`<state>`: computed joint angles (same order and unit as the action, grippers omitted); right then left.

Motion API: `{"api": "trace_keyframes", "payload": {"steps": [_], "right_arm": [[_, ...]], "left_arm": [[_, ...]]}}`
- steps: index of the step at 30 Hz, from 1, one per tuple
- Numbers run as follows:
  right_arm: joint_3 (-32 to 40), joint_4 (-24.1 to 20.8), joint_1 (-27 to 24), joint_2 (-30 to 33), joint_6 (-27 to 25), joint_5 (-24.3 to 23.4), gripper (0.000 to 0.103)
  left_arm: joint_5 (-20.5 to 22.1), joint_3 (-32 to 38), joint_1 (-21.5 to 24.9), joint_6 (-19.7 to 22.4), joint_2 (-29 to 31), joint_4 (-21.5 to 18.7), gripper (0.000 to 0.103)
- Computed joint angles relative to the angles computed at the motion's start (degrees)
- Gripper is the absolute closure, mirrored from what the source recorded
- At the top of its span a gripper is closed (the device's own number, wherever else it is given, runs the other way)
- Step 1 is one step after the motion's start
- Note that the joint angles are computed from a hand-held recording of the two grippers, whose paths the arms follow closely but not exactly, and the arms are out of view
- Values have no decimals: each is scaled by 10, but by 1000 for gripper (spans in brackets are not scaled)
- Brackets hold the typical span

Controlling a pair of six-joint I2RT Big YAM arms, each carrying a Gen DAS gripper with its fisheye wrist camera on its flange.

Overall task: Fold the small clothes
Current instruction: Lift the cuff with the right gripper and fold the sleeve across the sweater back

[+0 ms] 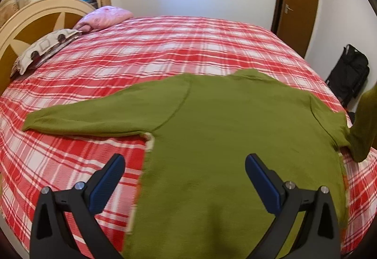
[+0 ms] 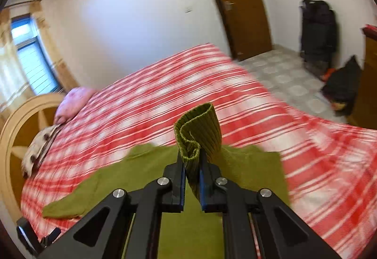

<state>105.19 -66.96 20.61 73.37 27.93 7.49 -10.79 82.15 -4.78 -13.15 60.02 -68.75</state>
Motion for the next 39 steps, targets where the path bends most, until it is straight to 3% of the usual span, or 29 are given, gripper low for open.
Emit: {"api": "trace_keyframes", "payload": {"steps": [10, 21, 27, 34, 39], "right_arm": [[-10, 56, 106, 71, 51, -20, 94], [11, 73, 157, 140, 58, -29, 94], [-12, 81, 153, 136, 50, -53, 94], [-13, 89, 144, 140, 54, -88, 94], [29, 80, 169, 168, 32, -92, 94]], "left_arm": [[17, -21, 70, 15, -13, 9, 0], [35, -32, 114, 31, -10, 31, 0], [101, -17, 100, 61, 18, 48, 0], [111, 2, 67, 68, 44, 49, 0], [95, -3, 80, 70, 41, 54, 0]]}}
